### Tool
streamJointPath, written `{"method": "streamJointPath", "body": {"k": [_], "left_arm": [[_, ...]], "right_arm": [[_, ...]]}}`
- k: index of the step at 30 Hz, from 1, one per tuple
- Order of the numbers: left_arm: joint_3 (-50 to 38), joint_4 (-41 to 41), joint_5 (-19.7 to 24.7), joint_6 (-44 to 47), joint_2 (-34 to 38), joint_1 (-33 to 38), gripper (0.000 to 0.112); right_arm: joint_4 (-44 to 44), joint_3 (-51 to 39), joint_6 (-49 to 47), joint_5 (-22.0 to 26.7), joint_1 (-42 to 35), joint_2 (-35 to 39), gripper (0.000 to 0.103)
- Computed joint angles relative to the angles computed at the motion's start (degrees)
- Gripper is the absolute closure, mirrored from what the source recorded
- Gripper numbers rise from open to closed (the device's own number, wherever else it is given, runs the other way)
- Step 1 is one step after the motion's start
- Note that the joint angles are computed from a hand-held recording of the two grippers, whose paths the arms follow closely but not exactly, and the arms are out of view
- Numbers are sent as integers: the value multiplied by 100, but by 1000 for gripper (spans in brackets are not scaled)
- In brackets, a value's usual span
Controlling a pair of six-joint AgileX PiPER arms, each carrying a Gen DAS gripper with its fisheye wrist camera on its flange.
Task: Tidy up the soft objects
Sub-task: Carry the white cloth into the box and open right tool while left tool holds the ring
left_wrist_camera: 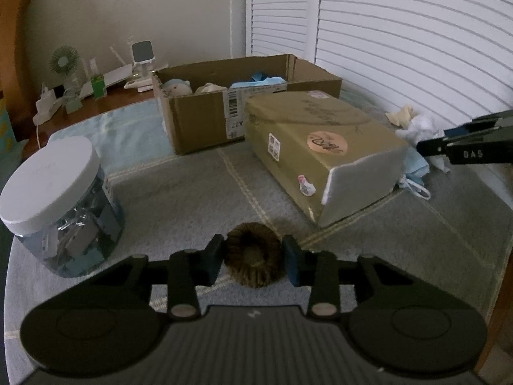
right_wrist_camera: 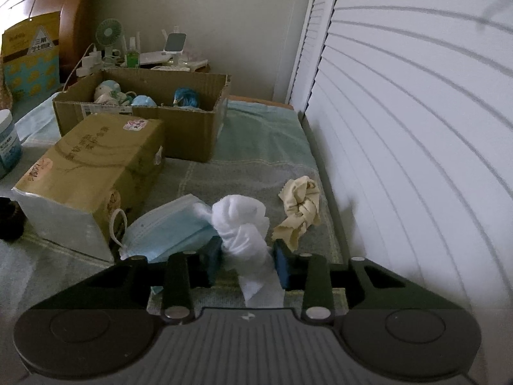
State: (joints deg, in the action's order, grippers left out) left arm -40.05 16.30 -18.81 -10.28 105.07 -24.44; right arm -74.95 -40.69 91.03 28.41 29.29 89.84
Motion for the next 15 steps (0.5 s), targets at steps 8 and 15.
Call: {"method": "streamJointPath", "body": {"k": [8,15], "left_arm": [[20,892,96,-531,-146,75,79],[139,2548,175,-1711,-570,303,80]], "right_arm": [[458,34,-375,337,296,-378,65],[844,-28,-795,732,658,-797,65]]}}
